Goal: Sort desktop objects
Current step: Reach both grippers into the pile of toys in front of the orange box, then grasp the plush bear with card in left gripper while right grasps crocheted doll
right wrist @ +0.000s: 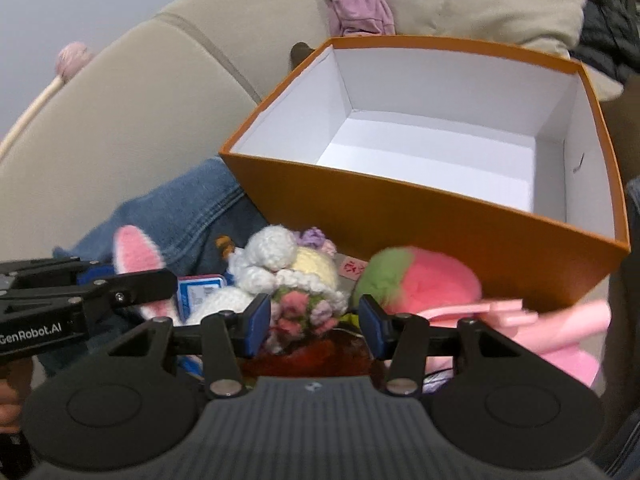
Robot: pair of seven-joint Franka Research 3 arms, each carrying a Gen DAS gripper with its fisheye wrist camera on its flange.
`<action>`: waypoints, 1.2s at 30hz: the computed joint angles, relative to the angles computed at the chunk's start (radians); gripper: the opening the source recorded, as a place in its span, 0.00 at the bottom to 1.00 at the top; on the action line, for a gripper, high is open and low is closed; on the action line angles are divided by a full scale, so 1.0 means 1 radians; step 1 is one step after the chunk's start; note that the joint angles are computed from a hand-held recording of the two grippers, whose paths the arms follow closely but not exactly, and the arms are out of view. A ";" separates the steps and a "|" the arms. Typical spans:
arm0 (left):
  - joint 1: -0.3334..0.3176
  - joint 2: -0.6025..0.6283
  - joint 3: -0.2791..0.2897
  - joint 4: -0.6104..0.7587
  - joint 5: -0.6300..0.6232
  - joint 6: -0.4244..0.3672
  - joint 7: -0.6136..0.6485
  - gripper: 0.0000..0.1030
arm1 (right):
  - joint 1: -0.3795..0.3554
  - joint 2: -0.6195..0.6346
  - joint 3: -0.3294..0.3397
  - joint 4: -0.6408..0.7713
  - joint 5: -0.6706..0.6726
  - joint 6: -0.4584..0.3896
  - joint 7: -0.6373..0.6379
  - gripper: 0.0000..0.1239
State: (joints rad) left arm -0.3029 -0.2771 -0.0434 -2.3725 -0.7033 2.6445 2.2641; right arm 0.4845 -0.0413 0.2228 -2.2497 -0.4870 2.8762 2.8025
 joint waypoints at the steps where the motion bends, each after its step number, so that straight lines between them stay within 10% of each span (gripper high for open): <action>1: 0.003 -0.010 0.001 -0.006 0.000 0.010 0.003 0.42 | 0.000 0.004 0.000 0.006 0.006 0.005 0.004 0.42; 17: 0.034 0.060 -0.047 -0.007 0.261 -0.045 -0.096 0.47 | 0.071 0.230 -0.056 0.219 0.575 -0.102 -0.306 0.54; 22: 0.044 0.127 -0.075 0.038 0.295 -0.078 -0.130 0.54 | 0.069 0.222 -0.059 0.205 0.625 -0.094 -0.389 0.38; 36: 0.091 0.230 -0.130 0.139 0.440 -0.143 -0.266 0.65 | 0.041 0.020 -0.051 -0.030 0.388 0.276 -0.310 0.28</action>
State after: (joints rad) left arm -0.2124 -0.0467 -0.1737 -2.2336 -0.2636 2.5018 1.9977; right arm 0.5258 -0.0216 0.1722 -2.2799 -0.0991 3.1518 2.4925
